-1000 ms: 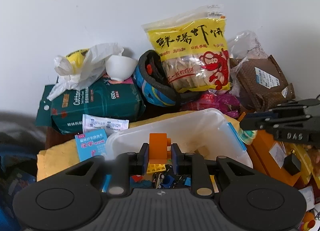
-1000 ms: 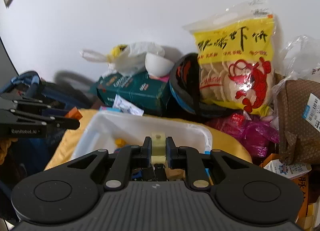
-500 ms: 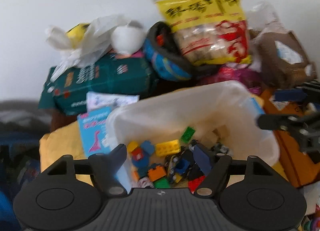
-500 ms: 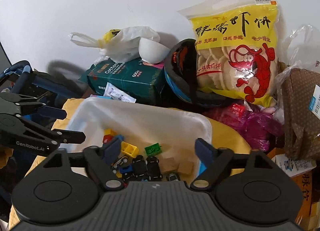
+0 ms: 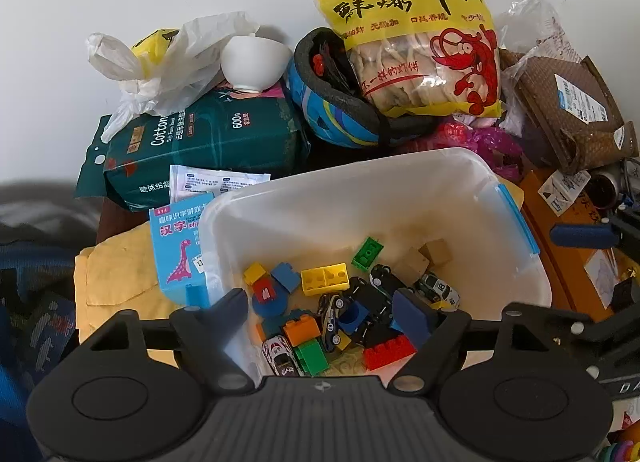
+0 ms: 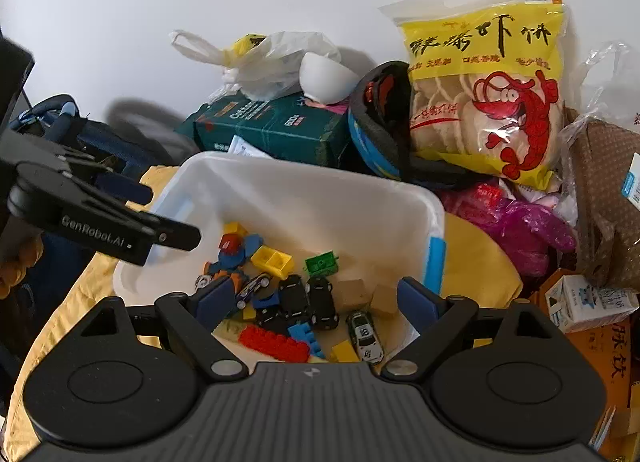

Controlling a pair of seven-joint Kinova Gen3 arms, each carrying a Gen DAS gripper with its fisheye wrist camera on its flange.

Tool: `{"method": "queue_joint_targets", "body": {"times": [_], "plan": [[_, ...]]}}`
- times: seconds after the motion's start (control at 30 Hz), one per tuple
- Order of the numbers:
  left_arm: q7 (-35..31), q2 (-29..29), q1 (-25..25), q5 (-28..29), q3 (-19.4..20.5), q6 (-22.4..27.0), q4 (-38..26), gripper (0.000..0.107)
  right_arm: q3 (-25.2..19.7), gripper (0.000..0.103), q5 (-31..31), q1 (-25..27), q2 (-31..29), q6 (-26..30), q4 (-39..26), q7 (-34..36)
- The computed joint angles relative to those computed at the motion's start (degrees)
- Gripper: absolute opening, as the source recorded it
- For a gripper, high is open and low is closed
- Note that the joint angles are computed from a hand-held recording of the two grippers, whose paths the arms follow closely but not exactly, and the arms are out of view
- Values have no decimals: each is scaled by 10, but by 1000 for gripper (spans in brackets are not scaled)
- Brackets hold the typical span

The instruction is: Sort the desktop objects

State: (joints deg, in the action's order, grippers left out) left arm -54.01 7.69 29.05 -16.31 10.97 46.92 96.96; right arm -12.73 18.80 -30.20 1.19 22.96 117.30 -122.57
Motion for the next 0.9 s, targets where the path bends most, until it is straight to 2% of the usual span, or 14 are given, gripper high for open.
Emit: {"method": "queue_joint_targets", "body": {"times": [0.5, 0.73, 0.9], "plan": [[-13, -5, -8, 8, 0, 11, 9, 83, -3, 91, 56, -15, 5, 11, -1, -71], [-29, -10, -19, 27, -1, -1, 18, 84, 1, 92, 66, -22, 14, 18, -11, -83], [-18, -13, -19, 21, 0, -8, 22, 85, 4, 92, 66, -26, 18, 16, -9, -84]]}}
